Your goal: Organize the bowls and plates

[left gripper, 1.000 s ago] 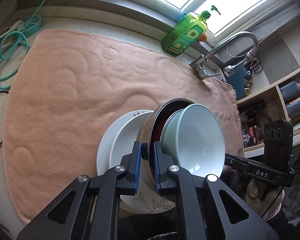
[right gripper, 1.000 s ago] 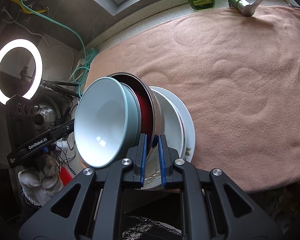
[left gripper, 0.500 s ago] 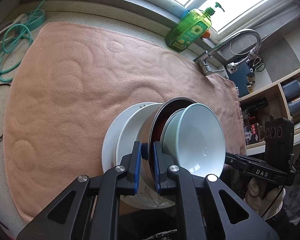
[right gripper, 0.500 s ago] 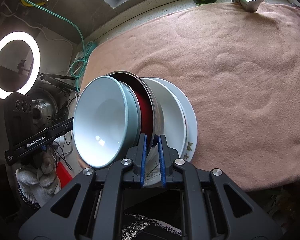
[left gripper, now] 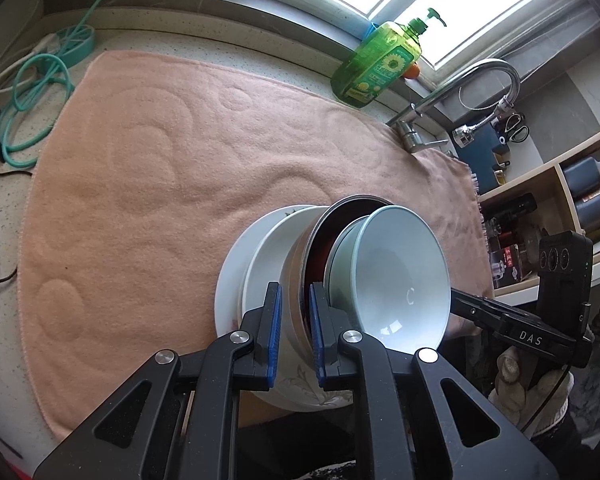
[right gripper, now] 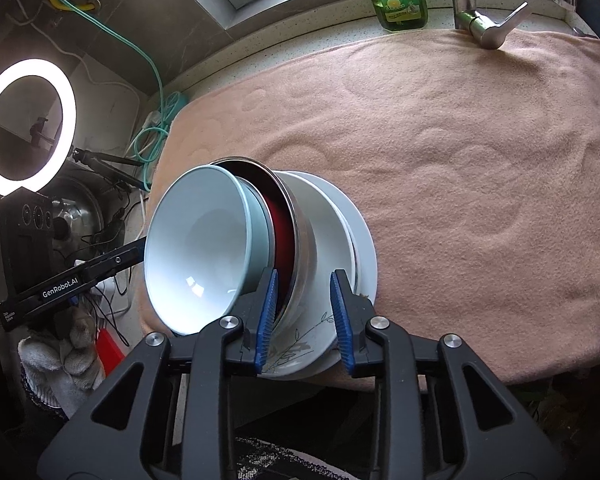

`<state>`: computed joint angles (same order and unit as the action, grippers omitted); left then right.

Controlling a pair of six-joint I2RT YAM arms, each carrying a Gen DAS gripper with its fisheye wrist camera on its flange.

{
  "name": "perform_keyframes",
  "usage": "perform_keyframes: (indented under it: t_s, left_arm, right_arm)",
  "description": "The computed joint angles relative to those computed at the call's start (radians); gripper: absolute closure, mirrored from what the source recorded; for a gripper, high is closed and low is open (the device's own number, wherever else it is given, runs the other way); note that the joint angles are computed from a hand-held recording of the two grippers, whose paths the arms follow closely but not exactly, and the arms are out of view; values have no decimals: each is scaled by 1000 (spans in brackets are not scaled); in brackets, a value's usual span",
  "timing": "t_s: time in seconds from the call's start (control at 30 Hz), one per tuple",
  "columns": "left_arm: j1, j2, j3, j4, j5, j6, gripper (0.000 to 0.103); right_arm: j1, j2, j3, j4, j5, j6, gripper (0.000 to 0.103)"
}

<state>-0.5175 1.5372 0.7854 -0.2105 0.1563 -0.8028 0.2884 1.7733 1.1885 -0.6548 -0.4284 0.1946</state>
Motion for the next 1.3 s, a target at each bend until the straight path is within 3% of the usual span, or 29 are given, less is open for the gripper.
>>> perform_keyframes:
  t_s: [0.1, 0.17, 0.3, 0.43, 0.5, 0.67, 0.8, 0.97, 1.07, 1.2, 1.3]
  left_arm:
    - [-1, -29, -12, -18, -21, 11, 90]
    - [-9, -55, -22, -30, -42, 15, 82]
    - [-46, -95, -22, -76, -98, 38, 78]
    - [-97, -128, -14, -123, -189, 31, 71]
    - [-131, -148, -14, -138, -250, 11, 71]
    - [-278, -176, -5, -163, -485, -44, 32]
    - [-359, -161, 46, -252, -587, -120, 32]
    - [-413, -138, 83, -360, -645, -308, 32]
    - [-481, -108, 131, -463, -740, -428, 31]
    - [-517, -91, 169, -548, -800, -529, 28]
    - [-521, -87, 187, -566, -798, -535, 28]
  right_arm:
    - [9, -27, -5, 1, 30, 2, 63]
    - [17, -48, -12, 2, 56, 8, 59]
    - [37, -92, -29, 13, 94, 16, 49]
    - [52, -125, -45, 23, 121, 1, 47]
    - [52, -139, -55, 35, 119, -22, 39]
    - [47, -168, -69, 41, 127, -94, 36]
    - [32, -227, -119, 76, 132, -134, 24]
    - [19, -309, -188, 113, 138, -149, 19]
    - [21, -375, -240, 148, 167, -170, 12]
    - [21, -440, -285, 178, 173, -130, 12]
    - [21, -453, -285, 177, 183, -122, 11]
